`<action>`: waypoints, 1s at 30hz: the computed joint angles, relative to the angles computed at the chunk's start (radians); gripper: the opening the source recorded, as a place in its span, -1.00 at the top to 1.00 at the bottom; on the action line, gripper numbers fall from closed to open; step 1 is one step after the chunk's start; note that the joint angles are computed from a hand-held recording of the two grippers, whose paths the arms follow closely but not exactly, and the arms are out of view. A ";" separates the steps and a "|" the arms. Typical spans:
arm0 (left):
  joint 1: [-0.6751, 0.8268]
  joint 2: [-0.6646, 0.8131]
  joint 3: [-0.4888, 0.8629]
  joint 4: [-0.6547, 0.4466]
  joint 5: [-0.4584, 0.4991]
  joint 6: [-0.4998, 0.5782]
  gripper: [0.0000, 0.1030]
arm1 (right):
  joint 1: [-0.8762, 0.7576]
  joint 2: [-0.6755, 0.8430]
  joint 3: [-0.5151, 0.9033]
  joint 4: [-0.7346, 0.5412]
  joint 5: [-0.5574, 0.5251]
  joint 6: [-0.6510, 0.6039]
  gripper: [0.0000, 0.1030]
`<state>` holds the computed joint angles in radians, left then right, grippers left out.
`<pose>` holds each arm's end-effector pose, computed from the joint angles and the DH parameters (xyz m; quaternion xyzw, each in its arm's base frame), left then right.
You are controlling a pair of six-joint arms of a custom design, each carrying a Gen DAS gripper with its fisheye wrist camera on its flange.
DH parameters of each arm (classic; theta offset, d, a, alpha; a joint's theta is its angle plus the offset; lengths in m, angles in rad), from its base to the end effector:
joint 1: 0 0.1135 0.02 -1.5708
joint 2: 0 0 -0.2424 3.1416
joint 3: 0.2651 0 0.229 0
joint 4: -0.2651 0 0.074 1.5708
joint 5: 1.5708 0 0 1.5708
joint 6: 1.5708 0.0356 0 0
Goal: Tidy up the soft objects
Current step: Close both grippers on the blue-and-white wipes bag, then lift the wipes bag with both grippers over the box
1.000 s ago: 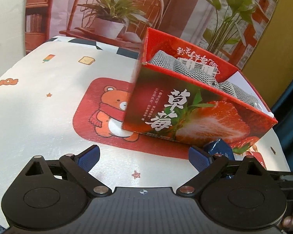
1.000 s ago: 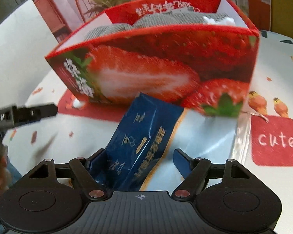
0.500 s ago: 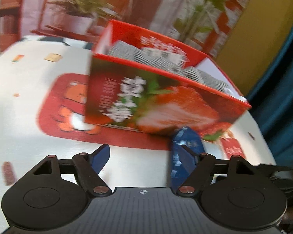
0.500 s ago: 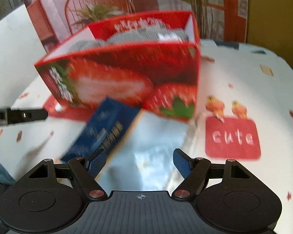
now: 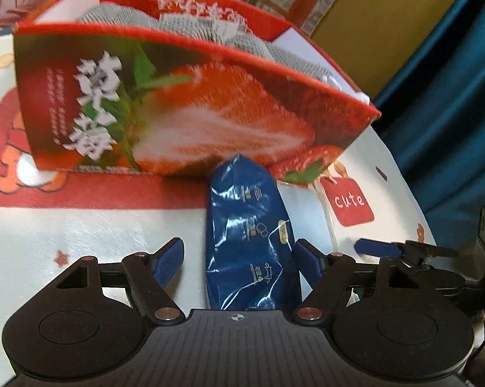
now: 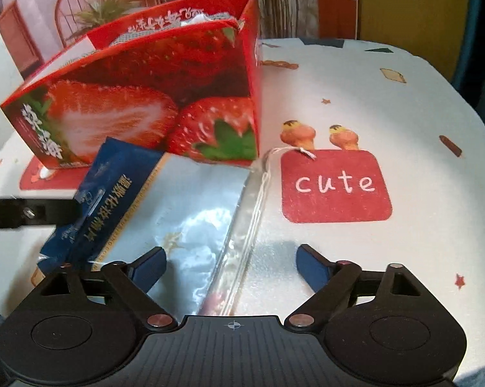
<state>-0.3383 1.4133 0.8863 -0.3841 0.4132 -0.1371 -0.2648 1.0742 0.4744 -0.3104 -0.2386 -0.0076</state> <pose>0.2485 -0.1026 0.2094 0.1591 0.9146 -0.2633 0.2624 0.1831 -0.0409 0.1657 0.0822 0.9364 0.0678 0.3343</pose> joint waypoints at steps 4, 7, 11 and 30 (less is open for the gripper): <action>0.004 0.012 -0.016 0.026 0.018 0.000 -0.43 | 0.036 0.002 -0.010 0.021 -0.027 -0.013 -0.67; 0.014 0.015 -0.018 0.022 0.033 0.012 -0.14 | 0.110 0.000 -0.016 0.042 0.015 -0.026 -0.50; 0.024 0.017 -0.012 0.015 0.030 0.009 -0.01 | 0.140 0.003 -0.004 0.045 0.006 -0.025 -0.09; 0.231 -0.299 0.033 0.006 0.197 0.068 0.32 | 0.065 -0.234 0.111 -0.007 -0.319 -0.151 0.88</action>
<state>-0.1074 1.1147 0.9195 -0.3782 0.6104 -0.0693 -0.1995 0.8407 0.5850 -0.3175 -0.5580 -0.1590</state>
